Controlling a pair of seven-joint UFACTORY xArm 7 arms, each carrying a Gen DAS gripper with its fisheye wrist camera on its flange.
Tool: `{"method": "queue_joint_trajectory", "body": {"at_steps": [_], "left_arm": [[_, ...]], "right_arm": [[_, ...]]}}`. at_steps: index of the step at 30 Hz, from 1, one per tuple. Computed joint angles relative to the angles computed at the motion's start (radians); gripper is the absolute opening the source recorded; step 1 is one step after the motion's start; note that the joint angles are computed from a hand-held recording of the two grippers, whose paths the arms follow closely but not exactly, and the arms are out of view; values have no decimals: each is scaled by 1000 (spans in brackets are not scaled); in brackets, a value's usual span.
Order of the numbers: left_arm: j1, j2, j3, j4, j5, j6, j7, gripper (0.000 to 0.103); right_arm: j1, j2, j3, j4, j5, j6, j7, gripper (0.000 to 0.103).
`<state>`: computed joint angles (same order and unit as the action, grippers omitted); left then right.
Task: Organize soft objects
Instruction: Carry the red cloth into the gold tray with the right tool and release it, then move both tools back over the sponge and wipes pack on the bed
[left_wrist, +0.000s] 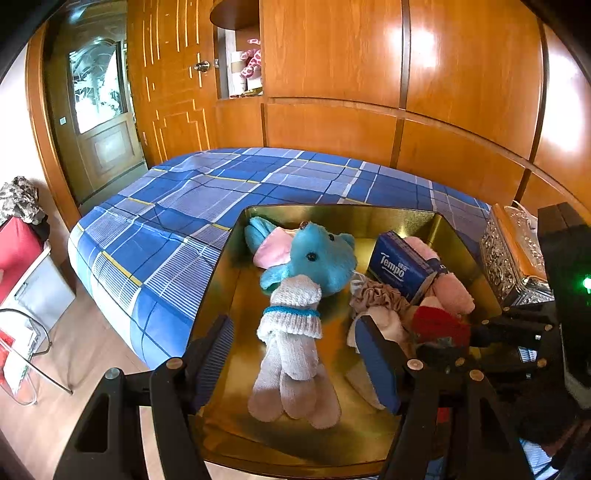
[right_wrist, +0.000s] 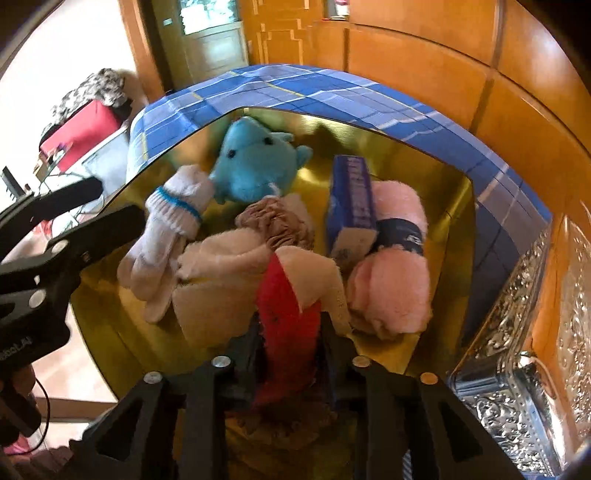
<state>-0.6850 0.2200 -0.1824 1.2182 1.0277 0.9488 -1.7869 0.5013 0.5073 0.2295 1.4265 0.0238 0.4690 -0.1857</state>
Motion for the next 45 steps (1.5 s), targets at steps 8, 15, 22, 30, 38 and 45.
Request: {"method": "queue_joint_trajectory", "body": {"at_steps": [8,15,22,30,38,45], "left_arm": [[-24,7,-4,24,31,59,-6,78],[-30,13,-5,35,38,54,2,78],[-45,25,-6,55,54,65,5,83],[-63,40,-3,76,64,77,21,84],[-75,47,-2,89,86,54,41,84],[-86,72,3,117,92,3,83,84]], "right_arm": [[22,-63,-24,-74,-44,-43,35,54],[-16,-135,-11,-152,-15,-141,62,59],[-20,-210,-27,-227,-45,-242,104,59],[-12,-284,-75,-299,-153,-325,194,59],[-67,-395,-126,-410,-226,-418,268,59],[-150,-473,-206,-479,-443,-444,521,59]]}}
